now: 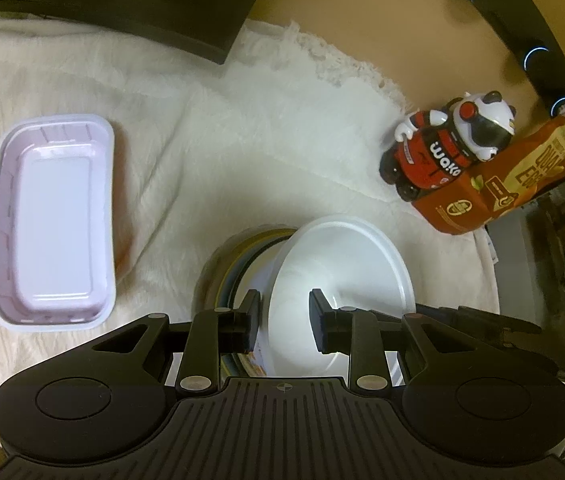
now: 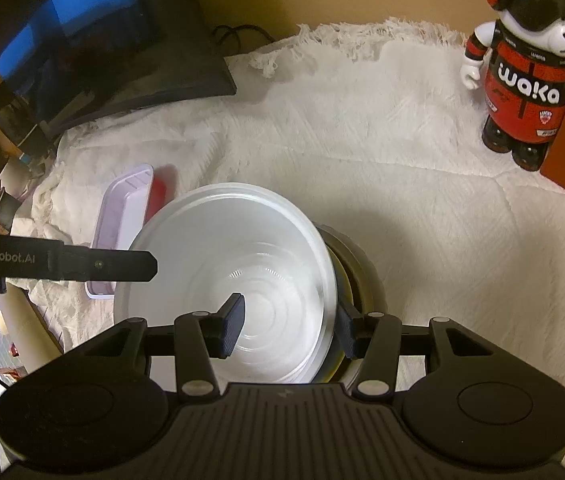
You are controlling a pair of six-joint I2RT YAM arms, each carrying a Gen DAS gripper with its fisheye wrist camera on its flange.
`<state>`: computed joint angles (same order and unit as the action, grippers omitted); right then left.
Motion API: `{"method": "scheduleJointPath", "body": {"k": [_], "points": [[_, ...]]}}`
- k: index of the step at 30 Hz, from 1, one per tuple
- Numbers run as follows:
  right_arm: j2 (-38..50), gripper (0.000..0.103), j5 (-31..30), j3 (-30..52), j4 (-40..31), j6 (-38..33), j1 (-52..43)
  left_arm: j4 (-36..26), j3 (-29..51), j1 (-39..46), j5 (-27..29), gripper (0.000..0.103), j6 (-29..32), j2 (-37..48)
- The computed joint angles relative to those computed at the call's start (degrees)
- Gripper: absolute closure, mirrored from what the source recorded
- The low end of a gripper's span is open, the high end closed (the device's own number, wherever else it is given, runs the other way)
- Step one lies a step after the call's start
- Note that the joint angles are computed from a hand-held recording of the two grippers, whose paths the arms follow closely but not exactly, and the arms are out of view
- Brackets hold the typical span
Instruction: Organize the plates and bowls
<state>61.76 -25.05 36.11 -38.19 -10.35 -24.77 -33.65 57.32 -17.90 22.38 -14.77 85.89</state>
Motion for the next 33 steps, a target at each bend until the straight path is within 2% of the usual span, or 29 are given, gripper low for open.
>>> {"method": "scheduleJointPath", "body": {"k": [17,25,33], "points": [[-2.3,0.055,-0.5,0.3,-1.3,0.1,-0.7,-0.2,-0.1,1.5,0.0,0.075,-0.3,-1.8],[-4.1,0.055,-2.9,0.7,-3.2,0.0,-0.8,-0.4,-0.2,2.1,0.2,0.076,-0.8,-2.8],[-5.7,0.055,-0.9,0.4,-2.8,0.8,-0.6,0.5,-1.1,2.0,0.4,0.077,-2.0,-2.3]]}}
